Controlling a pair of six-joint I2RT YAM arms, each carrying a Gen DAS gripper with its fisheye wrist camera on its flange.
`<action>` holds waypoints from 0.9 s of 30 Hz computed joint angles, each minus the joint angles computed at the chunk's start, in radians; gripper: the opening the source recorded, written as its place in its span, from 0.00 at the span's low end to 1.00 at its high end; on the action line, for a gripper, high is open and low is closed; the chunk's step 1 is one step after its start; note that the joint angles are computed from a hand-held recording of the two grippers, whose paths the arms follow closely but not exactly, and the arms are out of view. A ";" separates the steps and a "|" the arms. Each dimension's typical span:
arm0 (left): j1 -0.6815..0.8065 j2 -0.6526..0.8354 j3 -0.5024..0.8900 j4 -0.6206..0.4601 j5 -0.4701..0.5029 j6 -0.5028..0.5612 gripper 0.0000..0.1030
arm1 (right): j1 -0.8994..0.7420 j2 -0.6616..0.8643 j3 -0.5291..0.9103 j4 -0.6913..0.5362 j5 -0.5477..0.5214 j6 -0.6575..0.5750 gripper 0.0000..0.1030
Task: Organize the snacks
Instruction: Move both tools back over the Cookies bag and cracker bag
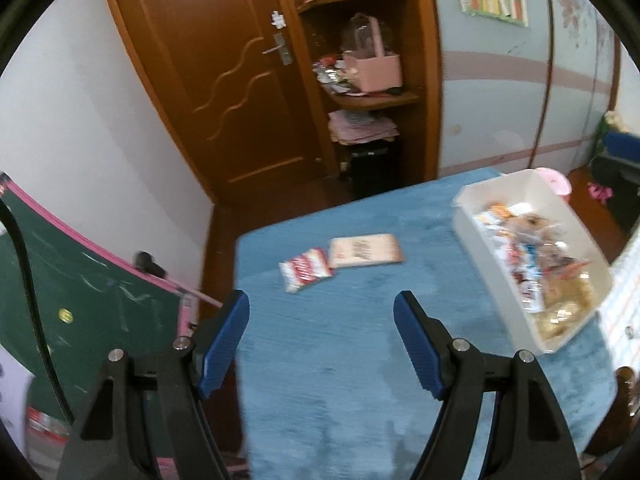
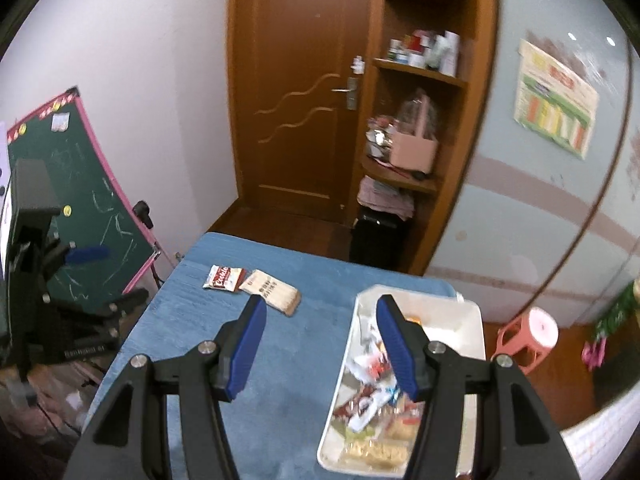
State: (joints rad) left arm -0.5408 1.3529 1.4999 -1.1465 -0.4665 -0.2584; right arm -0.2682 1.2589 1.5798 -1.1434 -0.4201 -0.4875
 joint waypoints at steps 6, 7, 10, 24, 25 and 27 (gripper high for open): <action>0.185 0.088 0.114 0.036 0.053 0.228 0.79 | 0.190 0.188 0.215 0.021 0.098 0.076 0.57; 0.217 0.117 0.130 0.054 0.058 0.266 0.81 | 0.223 0.229 0.252 0.033 0.125 0.080 0.58; 0.285 0.201 0.163 0.090 0.095 0.337 0.81 | 0.290 0.369 0.364 0.044 0.185 0.083 0.70; 0.489 0.672 0.316 0.154 0.374 0.615 0.81 | 0.425 0.884 0.532 0.048 0.202 -0.171 0.70; 0.491 0.693 0.308 0.162 0.382 0.633 0.81 | 0.431 0.904 0.529 0.054 0.207 -0.186 0.70; 0.492 0.741 0.301 0.178 0.396 0.658 0.81 | 0.441 0.964 0.558 0.037 0.211 -0.209 0.70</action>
